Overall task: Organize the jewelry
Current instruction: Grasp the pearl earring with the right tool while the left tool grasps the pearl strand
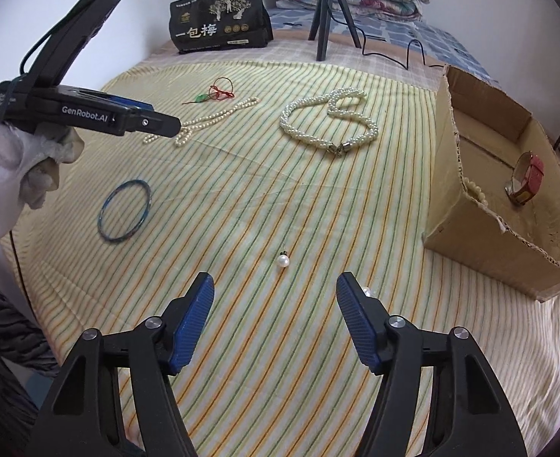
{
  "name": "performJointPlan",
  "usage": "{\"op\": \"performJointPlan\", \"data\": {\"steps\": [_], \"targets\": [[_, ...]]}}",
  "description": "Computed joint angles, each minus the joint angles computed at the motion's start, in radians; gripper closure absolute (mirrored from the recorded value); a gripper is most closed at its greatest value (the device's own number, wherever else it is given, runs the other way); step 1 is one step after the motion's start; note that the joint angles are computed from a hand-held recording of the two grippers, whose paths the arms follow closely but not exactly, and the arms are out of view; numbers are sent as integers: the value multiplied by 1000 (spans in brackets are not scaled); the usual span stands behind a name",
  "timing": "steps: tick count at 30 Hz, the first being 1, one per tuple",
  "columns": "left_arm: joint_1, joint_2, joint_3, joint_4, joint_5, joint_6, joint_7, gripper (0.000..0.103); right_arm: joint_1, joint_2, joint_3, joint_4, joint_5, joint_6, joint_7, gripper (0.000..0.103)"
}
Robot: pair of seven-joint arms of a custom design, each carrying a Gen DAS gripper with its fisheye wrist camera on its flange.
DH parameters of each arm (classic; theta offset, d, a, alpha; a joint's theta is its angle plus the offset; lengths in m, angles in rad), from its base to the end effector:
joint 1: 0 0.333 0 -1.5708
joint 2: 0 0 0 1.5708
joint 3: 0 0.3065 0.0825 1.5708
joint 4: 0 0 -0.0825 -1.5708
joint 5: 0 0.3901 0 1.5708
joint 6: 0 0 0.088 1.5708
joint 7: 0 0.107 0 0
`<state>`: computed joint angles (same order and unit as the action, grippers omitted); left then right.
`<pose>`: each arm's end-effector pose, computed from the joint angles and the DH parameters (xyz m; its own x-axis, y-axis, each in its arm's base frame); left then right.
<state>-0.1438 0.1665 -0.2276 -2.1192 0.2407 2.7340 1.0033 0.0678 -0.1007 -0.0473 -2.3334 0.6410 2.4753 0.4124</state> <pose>0.5622 -0.2253 0.3719 -0.0160 -0.9941 0.1069 -0.8994 -0.0323 -0.4360 0.5204 0.0087 0.3883 0.6696 -0.7378 -0.0854 -0.6760 -0.5577 -0.4816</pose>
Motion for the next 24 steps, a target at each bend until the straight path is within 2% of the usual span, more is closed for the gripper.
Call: {"op": "performJointPlan", "data": {"steps": [2,7,11,22,24], "targets": [[0,11,0,9,4,-4,8,25,1,7,1,9,-4,-15,4,44],[11,48,-3,40,-2,-12,29,25,1,28,4,21,-22,-24,18,45],[16,77,0,68,15,-28,43,25,-3,52,3,42,-31,-40,34,51],[34,139,-11,127,11,-62,106,25,-1,87,10,71,-42,-55,36,56],[39,140,-13,125,5,-57,115,30,-2,92,9,76,-45,-58,39,59]]}}
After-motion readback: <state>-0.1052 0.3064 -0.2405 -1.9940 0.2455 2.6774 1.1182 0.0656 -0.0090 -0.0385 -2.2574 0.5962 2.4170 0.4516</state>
